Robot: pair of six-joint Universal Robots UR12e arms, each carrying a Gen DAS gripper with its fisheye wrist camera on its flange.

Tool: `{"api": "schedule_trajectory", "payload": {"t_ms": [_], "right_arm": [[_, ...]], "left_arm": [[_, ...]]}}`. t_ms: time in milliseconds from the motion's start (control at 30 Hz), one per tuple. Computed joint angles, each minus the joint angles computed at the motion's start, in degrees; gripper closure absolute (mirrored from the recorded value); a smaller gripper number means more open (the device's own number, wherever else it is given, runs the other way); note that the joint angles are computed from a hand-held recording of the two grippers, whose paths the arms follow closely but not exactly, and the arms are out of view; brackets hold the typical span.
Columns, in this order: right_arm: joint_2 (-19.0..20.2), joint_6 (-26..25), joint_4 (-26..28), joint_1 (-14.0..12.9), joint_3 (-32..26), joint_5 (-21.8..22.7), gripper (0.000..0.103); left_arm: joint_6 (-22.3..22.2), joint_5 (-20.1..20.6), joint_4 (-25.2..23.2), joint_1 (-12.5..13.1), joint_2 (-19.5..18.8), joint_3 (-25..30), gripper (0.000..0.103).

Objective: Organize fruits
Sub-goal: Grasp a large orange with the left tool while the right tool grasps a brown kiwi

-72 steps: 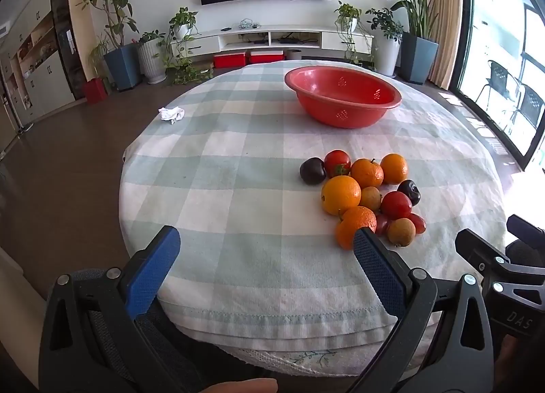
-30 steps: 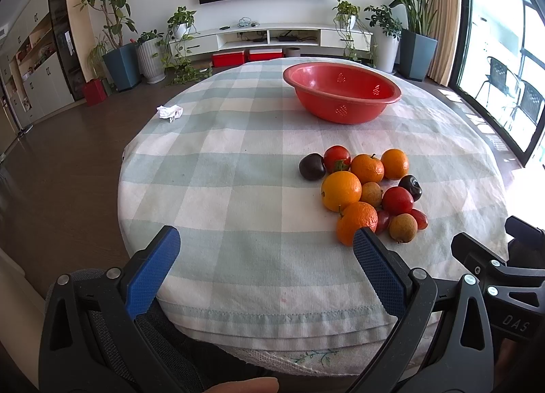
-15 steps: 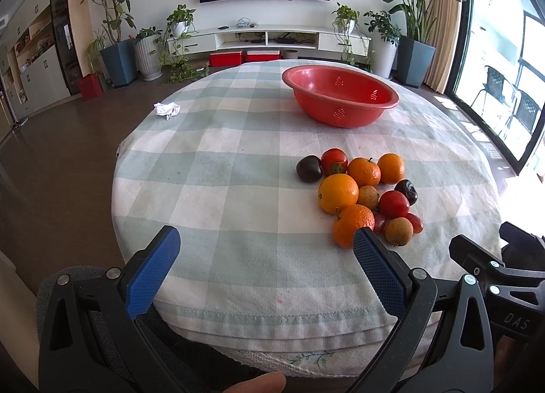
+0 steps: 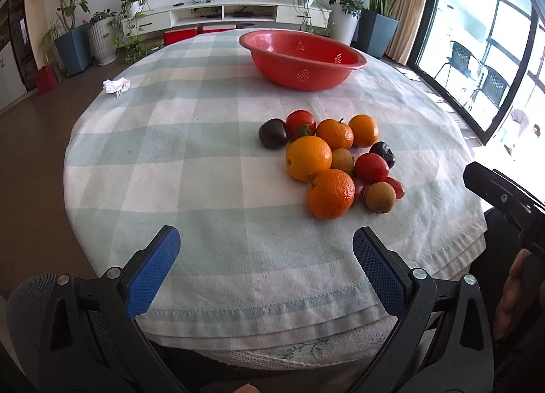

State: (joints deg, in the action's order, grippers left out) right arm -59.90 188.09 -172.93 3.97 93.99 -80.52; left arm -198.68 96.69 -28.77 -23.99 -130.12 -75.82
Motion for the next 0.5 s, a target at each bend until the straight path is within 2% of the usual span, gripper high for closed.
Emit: {"api": "schedule_trajectory", "payload": {"t_ms": [100,267,333,400,467,500], "right_arm": [[0.1,0.8,0.4,-0.5,-0.1,1.6,0.0],[0.1,0.0,0.9,-0.7,0.0,2.7,0.008],[0.1,-0.4,0.9,-0.7,0.0,2.9,0.01],[0.2,-0.7,0.9,-0.8,-0.1,2.8,0.012],[0.2,-0.6,0.9,-0.8,-0.1,2.7,0.013],[0.3,-0.6,1.0,-0.8,-0.1,2.7,0.013]], "left_arm": [[2.3,-2.5,0.7,0.5,-0.6,0.8,0.0],[7.9,-7.7,2.8,0.7,-2.0,2.6,0.002],[9.4,-10.4,2.4,0.9,-2.6,3.6,0.013],[10.6,-12.3,1.1,1.0,-3.3,5.0,0.035],[11.0,-13.5,-0.2,1.1,-3.9,6.1,0.05],[11.0,-14.0,-0.7,1.2,-4.2,6.6,0.053]]}}
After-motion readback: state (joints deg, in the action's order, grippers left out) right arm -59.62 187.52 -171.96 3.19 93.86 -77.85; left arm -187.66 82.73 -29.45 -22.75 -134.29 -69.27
